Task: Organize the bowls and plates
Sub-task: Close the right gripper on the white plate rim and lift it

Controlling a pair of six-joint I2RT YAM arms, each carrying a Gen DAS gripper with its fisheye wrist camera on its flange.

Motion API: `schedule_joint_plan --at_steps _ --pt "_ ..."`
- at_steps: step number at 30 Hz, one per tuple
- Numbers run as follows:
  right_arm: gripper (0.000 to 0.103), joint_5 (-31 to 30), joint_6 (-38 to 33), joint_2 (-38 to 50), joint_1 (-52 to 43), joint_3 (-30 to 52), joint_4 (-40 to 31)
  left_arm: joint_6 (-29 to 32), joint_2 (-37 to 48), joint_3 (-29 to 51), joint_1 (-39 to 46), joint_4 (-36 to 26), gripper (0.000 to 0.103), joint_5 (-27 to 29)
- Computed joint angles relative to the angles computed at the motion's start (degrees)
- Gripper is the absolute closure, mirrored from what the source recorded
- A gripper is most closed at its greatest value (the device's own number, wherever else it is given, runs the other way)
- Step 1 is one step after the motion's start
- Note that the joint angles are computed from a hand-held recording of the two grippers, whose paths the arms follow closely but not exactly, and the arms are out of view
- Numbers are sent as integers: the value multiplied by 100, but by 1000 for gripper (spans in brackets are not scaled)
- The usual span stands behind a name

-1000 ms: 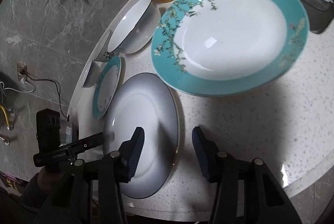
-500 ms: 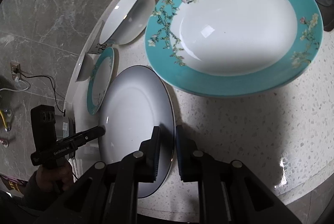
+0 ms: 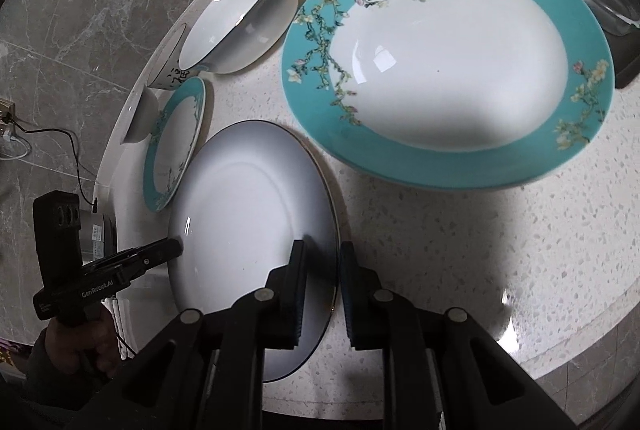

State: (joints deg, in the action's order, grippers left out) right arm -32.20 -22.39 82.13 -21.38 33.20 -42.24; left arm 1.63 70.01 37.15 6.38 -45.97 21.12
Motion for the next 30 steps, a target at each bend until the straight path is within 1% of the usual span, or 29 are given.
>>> schedule_joint_plan --at_steps 2,4,7,9,11,14,15,16,17,19,23,26,27,30 --pt "85 -13 -72 -73 -13 18 -91 78 -160 13 77 -161 82 40" --pt "85 -22 -39 -290 62 15 -270 236 -380 69 262 -462 82 73" --pt "85 -55 120 -688 360 21 -581 760 -789 176 920 -1123 82 166" --pt "85 -85 405 -997 796 1 -701 1284 -997 285 1564 -1598 82 217" --pt "85 -116 860 -1238 1375 -36 -672 1985 -1112 428 2414 -2092 82 272" --pt "85 -106 1694 -1466 2463 -110 -381 3451 -967 645 4148 -2736 82 297" --pt "85 -82 1952 -1500 2783 -128 -256 3787 -861 697 4555 -2829 82 282" --pt "85 -30 2352 -1514 3318 -153 -35 4157 -725 744 5006 -2907 81 257" --pt "85 -4 2535 -1477 3573 -150 86 4602 -514 814 5563 -2971 81 195" --pt "85 108 3140 -1340 4410 -205 548 5139 -154 923 6271 -2949 81 72" --pt "86 329 3859 -884 5404 -178 1191 5907 403 1121 7254 -2865 81 -128" --pt "86 438 4213 -566 5851 -150 1585 6086 825 1204 7485 -2633 81 -206" --pt "86 438 4190 -570 5842 -220 1611 6114 927 1175 7499 -2510 81 -230" --pt "85 624 4405 -290 6075 -213 1851 6223 1243 1170 7560 -2284 81 -306"
